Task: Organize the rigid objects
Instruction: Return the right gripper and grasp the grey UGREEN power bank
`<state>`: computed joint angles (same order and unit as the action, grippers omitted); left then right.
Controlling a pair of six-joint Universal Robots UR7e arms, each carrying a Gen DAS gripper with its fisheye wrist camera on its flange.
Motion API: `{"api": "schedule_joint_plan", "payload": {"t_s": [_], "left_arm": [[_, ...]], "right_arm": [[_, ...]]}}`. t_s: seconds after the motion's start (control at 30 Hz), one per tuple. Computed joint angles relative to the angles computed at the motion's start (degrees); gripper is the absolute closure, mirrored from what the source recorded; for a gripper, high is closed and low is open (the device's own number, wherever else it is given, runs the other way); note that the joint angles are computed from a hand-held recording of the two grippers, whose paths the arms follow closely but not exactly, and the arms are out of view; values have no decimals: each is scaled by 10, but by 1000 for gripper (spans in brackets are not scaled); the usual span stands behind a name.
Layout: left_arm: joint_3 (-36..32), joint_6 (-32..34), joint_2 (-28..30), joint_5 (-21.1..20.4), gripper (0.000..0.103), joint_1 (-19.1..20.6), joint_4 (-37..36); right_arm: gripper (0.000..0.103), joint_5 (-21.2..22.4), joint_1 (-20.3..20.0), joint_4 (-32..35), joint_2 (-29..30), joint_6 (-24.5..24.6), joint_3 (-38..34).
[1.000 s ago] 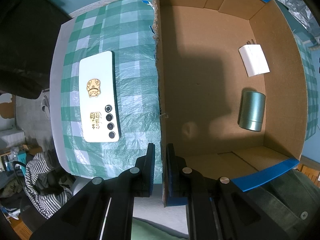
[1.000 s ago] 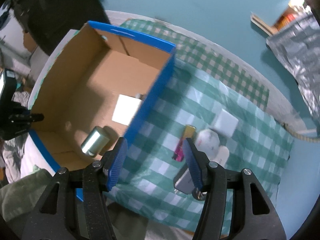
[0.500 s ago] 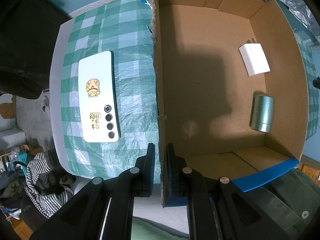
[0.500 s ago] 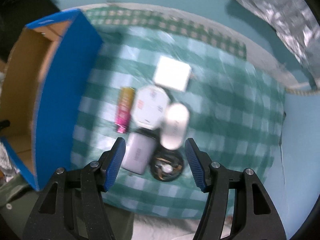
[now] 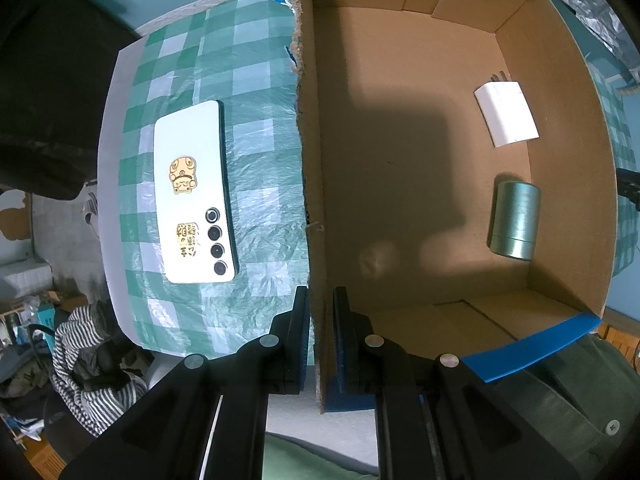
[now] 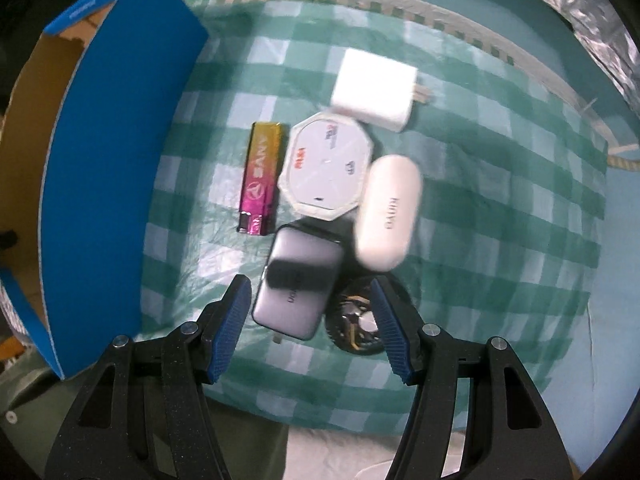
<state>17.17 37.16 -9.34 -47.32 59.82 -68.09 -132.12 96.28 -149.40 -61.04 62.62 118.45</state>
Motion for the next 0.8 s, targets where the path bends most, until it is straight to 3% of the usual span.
{"api": "schedule_joint_plan", "payload": {"t_s": [0.13, 0.23, 0.33, 0.53, 0.8], "left_arm": [[1, -1, -1, -1, 92, 0, -1], [-8, -3, 3, 0, 92, 0, 3], [-28, -5, 12, -2, 92, 1, 16], [-34, -5, 16, -2, 92, 1, 20], [-30, -9, 14, -1, 92, -1, 21]], "right_arm": [[41, 4, -8, -10, 15, -12, -8], [53, 1, -9, 12, 29, 4, -23], [58, -4, -10, 11, 33, -4, -28], [59, -1, -7, 19, 54, -50, -55], [60, 19, -31, 4, 67, -53, -62]]}}
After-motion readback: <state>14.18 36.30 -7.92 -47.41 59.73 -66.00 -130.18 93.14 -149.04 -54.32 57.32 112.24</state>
